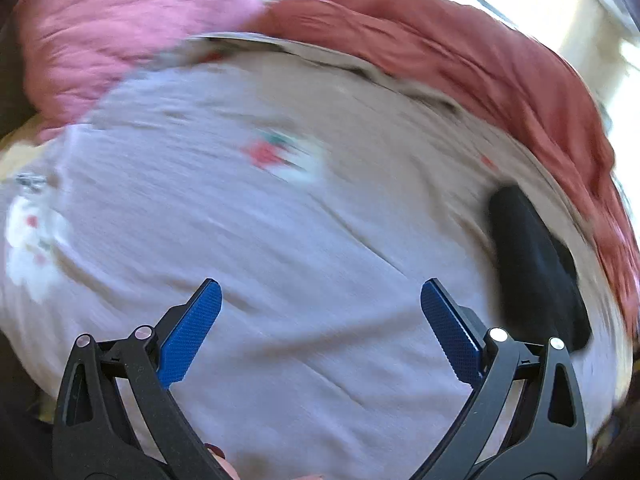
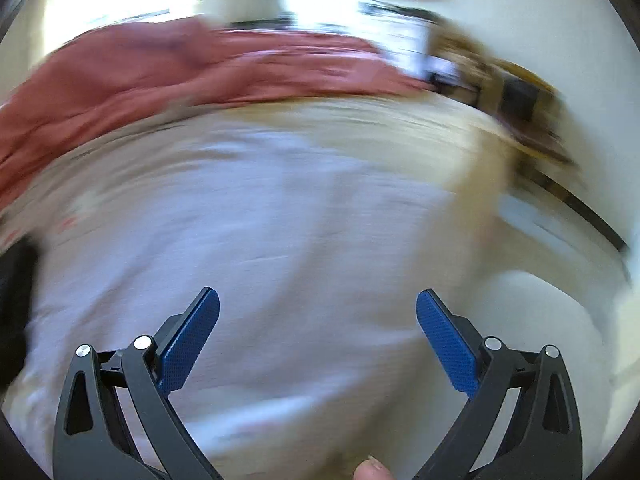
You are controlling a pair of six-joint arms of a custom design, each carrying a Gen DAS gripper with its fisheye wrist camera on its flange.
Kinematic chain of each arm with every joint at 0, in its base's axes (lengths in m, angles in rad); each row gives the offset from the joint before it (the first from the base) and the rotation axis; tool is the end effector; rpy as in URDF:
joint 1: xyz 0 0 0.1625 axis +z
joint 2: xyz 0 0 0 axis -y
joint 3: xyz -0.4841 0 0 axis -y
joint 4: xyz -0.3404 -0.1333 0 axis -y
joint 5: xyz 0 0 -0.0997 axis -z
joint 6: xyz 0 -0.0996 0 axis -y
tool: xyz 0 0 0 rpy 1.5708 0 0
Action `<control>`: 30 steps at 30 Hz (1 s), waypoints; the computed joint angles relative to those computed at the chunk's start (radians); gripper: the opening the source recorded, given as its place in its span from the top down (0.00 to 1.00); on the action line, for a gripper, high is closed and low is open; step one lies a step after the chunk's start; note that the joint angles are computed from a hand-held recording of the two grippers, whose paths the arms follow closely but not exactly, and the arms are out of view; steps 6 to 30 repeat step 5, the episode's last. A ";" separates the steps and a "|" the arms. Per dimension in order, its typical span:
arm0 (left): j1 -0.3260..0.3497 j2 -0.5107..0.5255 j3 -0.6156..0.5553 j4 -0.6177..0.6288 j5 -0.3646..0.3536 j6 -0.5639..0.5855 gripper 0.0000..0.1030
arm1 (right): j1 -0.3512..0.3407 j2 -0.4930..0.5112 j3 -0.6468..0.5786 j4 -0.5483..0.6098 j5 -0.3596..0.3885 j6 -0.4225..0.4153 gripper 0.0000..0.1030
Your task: Fold small clothes
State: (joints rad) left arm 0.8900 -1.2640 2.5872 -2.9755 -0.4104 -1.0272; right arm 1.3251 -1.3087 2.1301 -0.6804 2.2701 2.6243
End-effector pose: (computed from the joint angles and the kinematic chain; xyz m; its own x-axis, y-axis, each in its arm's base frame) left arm -0.0346 -0.3995 0.2625 -0.7216 -0.5630 -0.4030 0.0189 0.5659 -0.8243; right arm -0.0347 -0.4230 0.2714 -0.5274 0.6317 0.5682 -0.2607 0.5162 -0.8158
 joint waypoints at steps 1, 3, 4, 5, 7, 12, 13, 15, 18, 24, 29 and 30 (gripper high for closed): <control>0.033 -0.057 -0.016 0.059 0.028 -0.017 0.09 | -0.041 -0.036 0.018 -0.066 0.031 -0.014 0.05; 0.096 -0.141 -0.054 0.174 0.075 -0.048 0.09 | -0.108 -0.082 0.026 -0.105 0.065 0.002 0.05; 0.138 -0.176 -0.085 0.244 0.092 -0.061 0.09 | -0.149 -0.102 0.016 -0.074 0.070 0.036 0.05; 0.177 -0.203 -0.112 0.297 0.104 -0.068 0.09 | -0.180 -0.115 0.010 -0.051 0.080 0.067 0.05; 0.177 -0.203 -0.112 0.297 0.104 -0.068 0.09 | -0.180 -0.115 0.010 -0.051 0.080 0.067 0.05; 0.177 -0.203 -0.112 0.297 0.104 -0.068 0.09 | -0.180 -0.115 0.010 -0.051 0.080 0.067 0.05; 0.177 -0.203 -0.112 0.297 0.104 -0.068 0.09 | -0.180 -0.115 0.010 -0.051 0.080 0.067 0.05; 0.177 -0.203 -0.112 0.297 0.104 -0.068 0.09 | -0.180 -0.115 0.010 -0.051 0.080 0.067 0.05; 0.177 -0.203 -0.112 0.297 0.104 -0.068 0.09 | -0.180 -0.115 0.010 -0.051 0.080 0.067 0.05; 0.177 -0.203 -0.112 0.297 0.104 -0.068 0.09 | -0.180 -0.115 0.010 -0.051 0.080 0.067 0.05; 0.177 -0.203 -0.112 0.297 0.104 -0.068 0.09 | -0.180 -0.115 0.010 -0.051 0.080 0.067 0.05; 0.177 -0.203 -0.112 0.297 0.104 -0.068 0.09 | -0.180 -0.115 0.010 -0.051 0.080 0.067 0.05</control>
